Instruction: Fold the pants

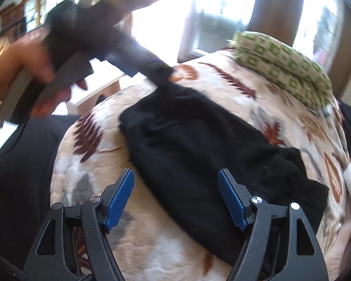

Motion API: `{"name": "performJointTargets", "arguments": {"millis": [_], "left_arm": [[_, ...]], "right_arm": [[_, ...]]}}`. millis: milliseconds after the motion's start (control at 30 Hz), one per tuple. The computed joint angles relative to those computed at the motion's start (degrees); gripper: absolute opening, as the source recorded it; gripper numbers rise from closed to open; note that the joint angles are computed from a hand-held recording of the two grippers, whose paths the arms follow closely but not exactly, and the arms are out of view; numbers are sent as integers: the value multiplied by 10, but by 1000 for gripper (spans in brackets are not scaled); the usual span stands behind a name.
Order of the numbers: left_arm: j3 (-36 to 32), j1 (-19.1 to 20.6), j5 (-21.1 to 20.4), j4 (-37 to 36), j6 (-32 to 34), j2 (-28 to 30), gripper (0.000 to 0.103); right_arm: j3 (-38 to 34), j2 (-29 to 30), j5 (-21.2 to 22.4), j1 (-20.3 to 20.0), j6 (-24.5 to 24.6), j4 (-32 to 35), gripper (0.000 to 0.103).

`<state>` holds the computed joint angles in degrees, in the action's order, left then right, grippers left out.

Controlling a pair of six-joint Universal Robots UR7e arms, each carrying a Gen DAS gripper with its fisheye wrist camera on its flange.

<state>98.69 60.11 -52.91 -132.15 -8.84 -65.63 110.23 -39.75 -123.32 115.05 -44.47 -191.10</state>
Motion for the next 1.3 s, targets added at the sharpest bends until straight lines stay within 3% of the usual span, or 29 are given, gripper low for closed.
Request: {"name": "performJointTargets", "arguments": {"millis": [133, 200, 233, 367, 533, 667, 800, 1033, 1300], "left_arm": [[-8, 20, -34, -6, -16, 2, 101], [-12, 28, -51, -9, -20, 6, 100], [-14, 31, -58, -9, -22, 8, 100], [-25, 42, -74, 1, -29, 20, 89], [-27, 51, -88, 4, -28, 25, 87], [-38, 54, -98, 18, -26, 28, 86], [-48, 65, -135, 23, -45, 24, 86], [-49, 71, -191, 22, -82, 10, 87], [-47, 70, -237, 12, -103, 13, 86]], "right_arm": [[-3, 18, -4, 4, -14, 12, 71], [-10, 27, -9, 4, -17, 28, 56], [-12, 34, -14, 7, -19, 30, 54], [-27, 65, -29, 13, -56, -6, 54], [-62, 113, -41, 13, -112, -64, 49], [-91, 142, -47, 15, -146, -99, 32], [-88, 139, -44, 20, -164, -111, 16], [-76, 94, -8, 17, -102, -78, 13], [-67, 87, 5, 17, -83, -90, 13]]}}
